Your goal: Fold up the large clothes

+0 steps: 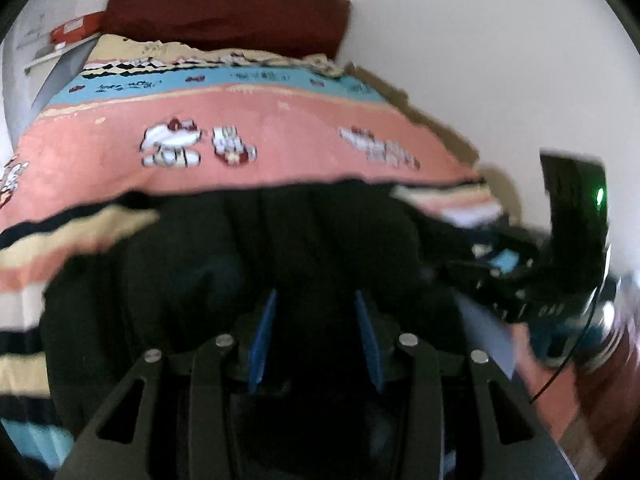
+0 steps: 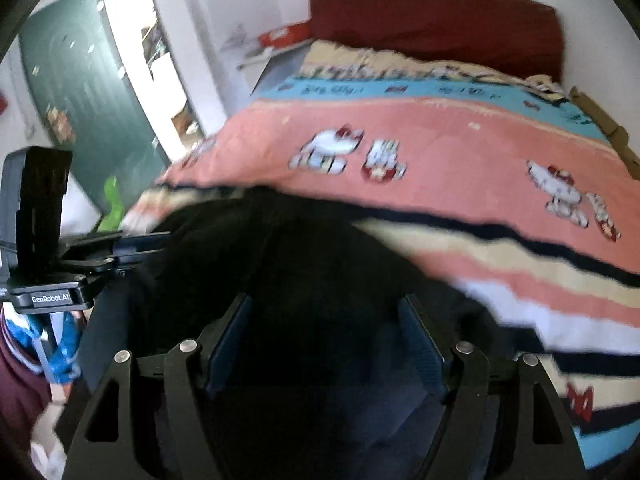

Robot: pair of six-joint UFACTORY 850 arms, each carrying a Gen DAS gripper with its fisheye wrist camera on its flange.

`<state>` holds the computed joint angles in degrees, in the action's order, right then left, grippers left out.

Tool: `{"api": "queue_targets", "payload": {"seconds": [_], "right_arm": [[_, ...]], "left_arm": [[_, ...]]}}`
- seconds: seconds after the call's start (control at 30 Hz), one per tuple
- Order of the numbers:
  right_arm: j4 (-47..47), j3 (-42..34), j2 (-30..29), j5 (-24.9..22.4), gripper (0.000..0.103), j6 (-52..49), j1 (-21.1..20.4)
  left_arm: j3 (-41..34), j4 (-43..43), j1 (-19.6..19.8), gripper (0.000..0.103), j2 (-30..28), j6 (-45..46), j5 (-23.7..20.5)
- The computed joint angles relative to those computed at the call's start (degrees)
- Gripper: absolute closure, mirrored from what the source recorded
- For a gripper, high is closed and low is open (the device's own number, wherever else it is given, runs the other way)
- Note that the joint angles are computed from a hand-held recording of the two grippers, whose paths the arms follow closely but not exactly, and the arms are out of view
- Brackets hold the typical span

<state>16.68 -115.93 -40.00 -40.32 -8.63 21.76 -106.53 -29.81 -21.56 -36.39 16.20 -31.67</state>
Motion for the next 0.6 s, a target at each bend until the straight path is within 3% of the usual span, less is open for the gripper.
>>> {"api": "queue_targets", "payload": {"seconds": [0.13,0.3,0.43,0.6], "right_arm": [[0.17,14.7,8.95,3.71,0.029,-3.53,2.19],[-3.62,24.82,14.96,7.33,0.029,-0.18,4.49],[-9.97,27.67,15.68,9.21,0.029,6.61,5.56],[-18.85,28.81,14.4,11.03,0.029,15.45,6.35]], "left_arm": [[14.65,-2.71,-2.28,0.065,8.69,4.39,6.9],[20.65,2.29,-4.35,0.065,11.64,-1.23,11.4],[23.58,18.62,-6.39,0.063,11.7,-15.34,16.51],[21.71,32.67,-6.93,0.062,8.37,-28.96,18.6]]}}
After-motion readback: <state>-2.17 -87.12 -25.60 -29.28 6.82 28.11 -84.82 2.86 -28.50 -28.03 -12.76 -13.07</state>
